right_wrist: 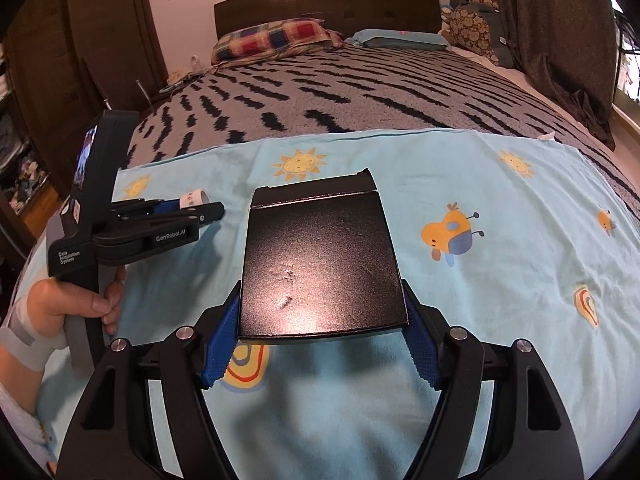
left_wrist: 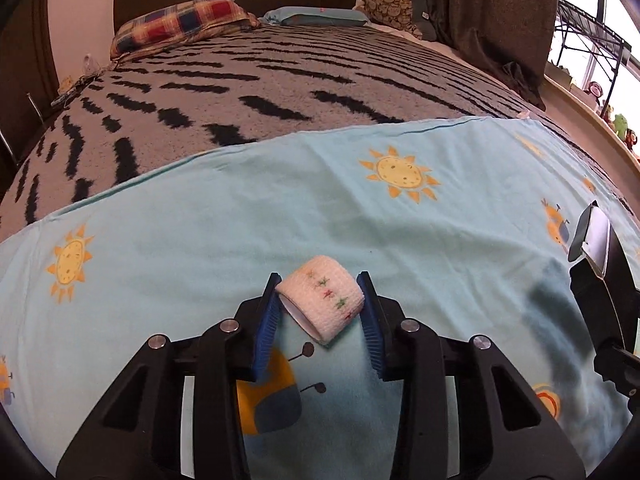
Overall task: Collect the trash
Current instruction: 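Lower the tape roll and black box below the bed edge into the bin, open both tools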
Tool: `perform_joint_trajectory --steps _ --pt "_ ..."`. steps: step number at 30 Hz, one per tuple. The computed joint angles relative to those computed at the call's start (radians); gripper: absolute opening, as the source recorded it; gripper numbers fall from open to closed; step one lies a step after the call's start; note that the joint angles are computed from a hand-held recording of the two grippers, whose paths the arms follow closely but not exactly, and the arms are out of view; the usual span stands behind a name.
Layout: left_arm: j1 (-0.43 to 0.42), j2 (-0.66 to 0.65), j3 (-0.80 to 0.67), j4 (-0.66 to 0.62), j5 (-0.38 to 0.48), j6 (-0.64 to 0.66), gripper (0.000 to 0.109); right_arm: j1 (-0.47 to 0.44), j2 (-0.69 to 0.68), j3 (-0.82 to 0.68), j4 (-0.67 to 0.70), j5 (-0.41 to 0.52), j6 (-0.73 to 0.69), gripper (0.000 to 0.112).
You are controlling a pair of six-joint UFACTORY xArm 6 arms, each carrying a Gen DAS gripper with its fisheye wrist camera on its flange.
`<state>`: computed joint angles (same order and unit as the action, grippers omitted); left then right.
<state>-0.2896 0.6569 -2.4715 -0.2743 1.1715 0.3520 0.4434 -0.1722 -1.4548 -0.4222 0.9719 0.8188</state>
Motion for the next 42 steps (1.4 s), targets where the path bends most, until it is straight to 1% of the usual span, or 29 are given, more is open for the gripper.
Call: perform_joint_trajectory --steps 1,3,5,8,11,14,19,23,26,31,35,37,40,42 --pt "-0.002 -0.009 0.013 0.004 -0.012 0.001 0.036 0.007 -0.003 -0.002 -0.005 0.004 0.005 0.073" --pt "0.0 -0.073 0.102 -0.001 -0.04 0.014 0.036 0.028 -0.012 -0.008 -0.019 0.019 0.019 0.073" --pt "0.003 -0.17 0.231 -0.002 -0.08 0.034 0.036 0.058 -0.021 -0.024 -0.041 0.045 0.035 0.073" --pt "0.008 -0.292 0.375 -0.007 -0.119 0.062 0.036 0.101 -0.029 -0.053 -0.074 0.091 0.052 0.073" --pt "0.028 -0.456 0.553 -0.042 -0.156 0.098 0.036 0.163 -0.048 -0.077 -0.119 0.143 0.092 0.073" --pt "0.049 -0.608 0.705 -0.064 -0.165 0.119 0.036 0.253 -0.065 -0.097 -0.188 0.233 0.15 0.073" --pt "0.088 -0.86 0.93 -0.106 -0.164 0.177 0.036 0.379 -0.106 -0.09 -0.235 0.326 0.234 0.073" --pt "0.151 -1.042 1.054 -0.189 -0.107 0.224 0.036 0.523 -0.117 -0.111 -0.311 0.434 0.311 0.073" --pt "0.202 -1.161 1.134 -0.253 -0.059 0.271 0.036 0.606 -0.125 -0.111 -0.348 0.491 0.365 0.073" --pt "0.284 -1.336 1.269 -0.318 0.015 0.346 0.036 0.736 -0.147 -0.074 -0.383 0.557 0.464 0.073" --pt "0.374 -1.445 1.367 -0.377 0.098 0.406 0.036 0.834 -0.182 -0.003 -0.396 0.586 0.579 0.073" --pt "0.426 -1.502 1.424 -0.403 0.144 0.435 0.036 0.868 -0.2 0.038 -0.395 0.58 0.636 0.073" --pt "0.528 -1.579 1.5 -0.446 0.239 0.488 0.036 0.925 -0.233 0.123 -0.386 0.553 0.747 0.073" --pt "0.601 -1.637 1.559 -0.463 0.301 0.526 0.036 0.961 -0.241 0.164 -0.374 0.554 0.812 0.073"
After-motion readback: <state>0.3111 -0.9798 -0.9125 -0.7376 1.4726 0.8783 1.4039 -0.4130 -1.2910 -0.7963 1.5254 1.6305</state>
